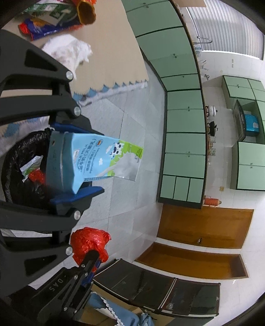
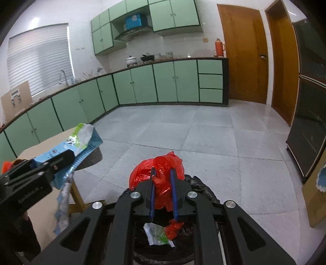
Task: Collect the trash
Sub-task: 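Carry the carton and red bag over the black bin and open both grippers, then move both open tools back from the bin to the trash pile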
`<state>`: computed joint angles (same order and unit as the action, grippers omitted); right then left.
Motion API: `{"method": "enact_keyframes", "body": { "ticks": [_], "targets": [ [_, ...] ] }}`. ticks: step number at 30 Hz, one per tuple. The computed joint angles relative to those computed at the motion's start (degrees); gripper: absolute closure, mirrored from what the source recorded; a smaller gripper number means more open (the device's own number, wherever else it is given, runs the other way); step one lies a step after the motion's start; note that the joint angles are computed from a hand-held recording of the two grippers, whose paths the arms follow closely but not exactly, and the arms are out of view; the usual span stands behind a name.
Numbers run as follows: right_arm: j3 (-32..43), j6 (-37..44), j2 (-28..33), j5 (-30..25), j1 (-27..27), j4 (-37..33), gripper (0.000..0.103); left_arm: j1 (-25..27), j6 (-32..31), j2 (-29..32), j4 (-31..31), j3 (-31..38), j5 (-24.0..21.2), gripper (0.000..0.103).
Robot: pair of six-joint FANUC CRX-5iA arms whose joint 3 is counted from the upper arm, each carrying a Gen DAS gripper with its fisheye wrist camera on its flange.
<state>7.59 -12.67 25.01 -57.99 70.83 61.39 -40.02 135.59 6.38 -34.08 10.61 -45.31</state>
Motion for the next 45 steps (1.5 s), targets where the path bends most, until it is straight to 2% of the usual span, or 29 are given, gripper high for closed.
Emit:
{"method": "enact_keyframes", "body": {
  "ticks": [3,4,6,7,9,10,13,15,17,23,26,32,45],
  "targets": [
    [-1.3,-0.6,-0.6,1.4,-0.9,-0.6,0.088,1.1,-3.2,1.6,3.7,0.6,1.3,0.058],
    [-1.4,-0.9,-0.6,1.4,-1.0,-1.0,0.083,1.3,-3.9,2.0,4.4,0.9,1.3,0.057],
    [-1.9,-1.3,-0.9,1.5,-1.4,-1.7,0.079,2.3,-6.6,2.4,7.4,0.7,2.8,0.055],
    [-2.0,-1.4,-1.0,1.1,-1.4,-2.0,0.078,2.6,-7.2,2.4,8.0,0.6,3.4,0.053],
    [-2.4,-1.9,-1.2,0.7,-1.5,-2.1,0.072,2.7,-8.1,2.3,8.5,0.3,5.0,0.041],
    [-2.8,-2.2,-1.5,0.6,-1.6,-2.0,0.064,2.6,-8.4,2.3,8.6,0.1,5.5,0.04],
    [-3.0,-2.8,-1.7,-0.5,-1.4,-2.2,0.061,2.6,-8.8,2.2,9.1,0.2,5.9,0.04],
    [-3.2,-3.4,-1.9,-1.7,-1.1,-1.8,0.052,2.5,-7.7,1.6,8.6,-0.3,6.1,0.04],
    [-3.1,-4.0,-1.9,-2.9,-0.7,-1.1,0.038,2.4,-6.5,0.7,7.2,-0.5,5.9,0.04],
    [-1.3,-5.6,-1.3,-5.5,0.5,1.1,0.008,2.0,-1.4,-3.7,1.5,-2.8,3.8,0.031],
    [0.5,-5.7,-0.4,-6.0,1.2,2.2,0.006,2.4,1.1,-6.7,-0.9,-4.6,1.8,0.029],
    [6.5,-2.1,3.0,-4.5,2.1,3.3,0.006,1.8,5.9,-12.1,-7.2,-7.1,-5.0,0.024],
    [24.8,9.7,14.5,0.2,3.8,0.7,0.006,2.4,9.8,-23.3,-15.2,-13.5,-16.5,0.021]
  ]
}}
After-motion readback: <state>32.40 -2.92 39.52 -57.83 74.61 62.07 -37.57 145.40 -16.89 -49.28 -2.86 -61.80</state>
